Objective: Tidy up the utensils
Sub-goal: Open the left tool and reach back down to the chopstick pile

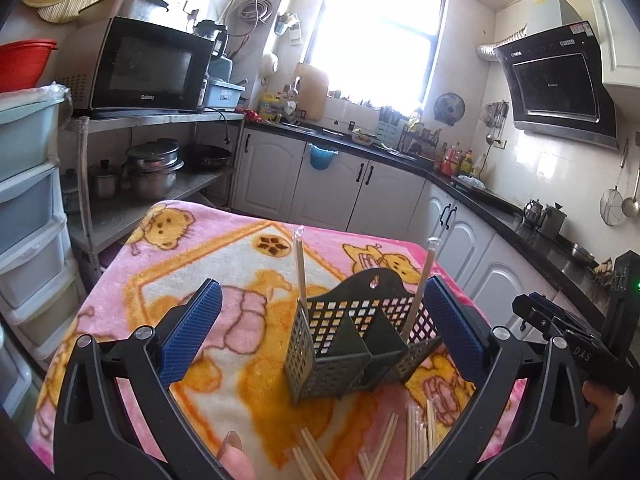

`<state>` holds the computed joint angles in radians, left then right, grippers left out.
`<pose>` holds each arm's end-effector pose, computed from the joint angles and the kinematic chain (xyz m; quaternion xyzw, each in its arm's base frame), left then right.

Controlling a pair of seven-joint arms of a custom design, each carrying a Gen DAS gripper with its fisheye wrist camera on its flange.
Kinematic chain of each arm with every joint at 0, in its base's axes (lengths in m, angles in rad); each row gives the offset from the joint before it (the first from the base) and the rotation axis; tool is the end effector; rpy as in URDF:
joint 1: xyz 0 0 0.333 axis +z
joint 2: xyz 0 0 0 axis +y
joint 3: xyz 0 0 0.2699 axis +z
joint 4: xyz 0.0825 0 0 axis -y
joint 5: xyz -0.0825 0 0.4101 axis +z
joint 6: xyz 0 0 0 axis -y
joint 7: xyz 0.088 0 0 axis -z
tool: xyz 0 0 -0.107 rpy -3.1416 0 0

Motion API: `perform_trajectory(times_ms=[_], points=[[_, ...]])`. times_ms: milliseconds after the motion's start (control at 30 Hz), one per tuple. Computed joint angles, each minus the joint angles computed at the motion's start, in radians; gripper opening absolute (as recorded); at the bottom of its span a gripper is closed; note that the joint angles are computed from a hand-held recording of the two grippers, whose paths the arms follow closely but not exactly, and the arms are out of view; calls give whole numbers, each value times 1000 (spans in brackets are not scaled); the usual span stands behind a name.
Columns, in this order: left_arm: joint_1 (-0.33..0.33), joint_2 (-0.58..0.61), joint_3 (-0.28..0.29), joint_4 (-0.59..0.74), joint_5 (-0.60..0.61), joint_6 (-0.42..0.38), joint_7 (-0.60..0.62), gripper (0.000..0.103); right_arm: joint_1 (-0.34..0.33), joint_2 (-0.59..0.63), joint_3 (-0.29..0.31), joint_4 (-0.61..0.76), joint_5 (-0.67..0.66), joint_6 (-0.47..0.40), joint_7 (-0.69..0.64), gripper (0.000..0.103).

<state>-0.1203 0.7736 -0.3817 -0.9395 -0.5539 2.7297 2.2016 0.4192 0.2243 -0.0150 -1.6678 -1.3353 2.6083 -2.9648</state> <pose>0.7600 -0.2434 0.5225 -0.4277 0.7068 -0.5416 0.1557 0.6232 0.2900 0.4880 -0.4704 0.6856 -0.3839 0.4015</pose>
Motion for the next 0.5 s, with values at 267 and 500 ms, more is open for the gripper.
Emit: perform_trajectory(times_ms=[267, 500], points=[[45, -96, -19, -169, -60, 47, 44, 93, 12, -16, 14, -36, 4, 3, -26, 89], [70, -165, -18, -283, -104, 79, 72, 93, 16, -25, 27, -64, 18, 6, -45, 89]])
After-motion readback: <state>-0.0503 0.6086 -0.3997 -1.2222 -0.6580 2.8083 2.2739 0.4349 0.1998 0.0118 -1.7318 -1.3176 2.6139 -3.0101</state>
